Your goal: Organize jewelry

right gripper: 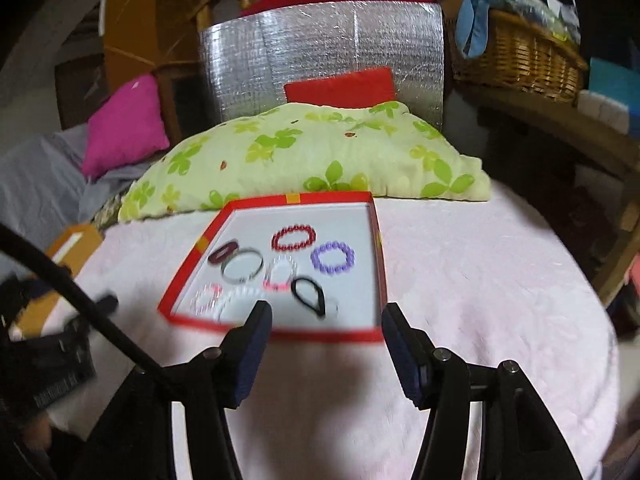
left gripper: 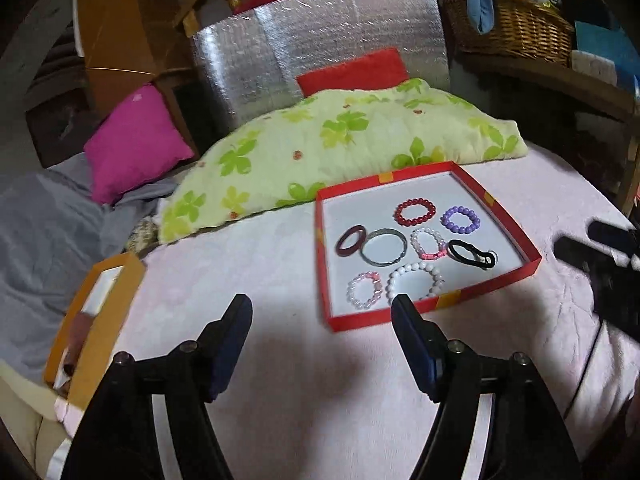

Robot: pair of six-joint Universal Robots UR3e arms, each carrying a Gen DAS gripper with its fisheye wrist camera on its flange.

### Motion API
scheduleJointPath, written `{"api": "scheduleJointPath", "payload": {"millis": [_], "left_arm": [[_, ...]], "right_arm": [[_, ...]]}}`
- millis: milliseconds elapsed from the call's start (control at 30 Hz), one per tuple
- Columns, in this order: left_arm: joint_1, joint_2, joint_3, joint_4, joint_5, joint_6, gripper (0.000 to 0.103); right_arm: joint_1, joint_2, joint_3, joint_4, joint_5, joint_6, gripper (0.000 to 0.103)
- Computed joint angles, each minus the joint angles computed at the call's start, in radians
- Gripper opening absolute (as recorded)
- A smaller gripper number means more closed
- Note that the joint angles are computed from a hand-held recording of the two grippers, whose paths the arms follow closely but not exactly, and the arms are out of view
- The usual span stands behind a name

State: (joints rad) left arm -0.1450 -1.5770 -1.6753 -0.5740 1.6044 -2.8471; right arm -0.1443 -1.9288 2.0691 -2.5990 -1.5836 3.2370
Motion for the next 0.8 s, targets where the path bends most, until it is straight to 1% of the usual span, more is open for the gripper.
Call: {"api": "scheduleJointPath", "payload": {"millis": [133,267,367,467,533,700,800], "left_arm": [[0.012,0.109,-0.045,-0.044,0.009,0.002,0.073],[0.029,0.223,-0.084,-0.103,0.015,0.009,0.073],[0.056,0.304,-0.097,-0.171,-0.005,0.019,0.073],[0.094,0.389,-0.116,-0.222,-0.038,0.032,0.073],[0.115,0.431,-0.121,-0.254,-0.056,0.043,0.073],[0.198,0.557,-0.14,-0.361,-0.132,0.077,0.073],[0.244,0.614,-0.147,-0.414,-0.168,0.1,0.073]], "right_arm": [[0.064,-0.144,0.032,0.129,-0.077,0.008,0.063],[0.101,-0.234,-0.005,0.278,-0.1,0.047,0.063],[0.155,-0.252,-0.067,0.377,-0.144,0.091,0.064],[0.255,-0.24,-0.13,0.435,-0.242,0.137,0.065],[0.307,-0.236,-0.168,0.473,-0.286,0.166,0.066],[0.385,-0.233,-0.233,0.543,-0.318,0.247,0.066],[0.453,-0.197,-0.267,0.564,-0.371,0.293,0.066]]}}
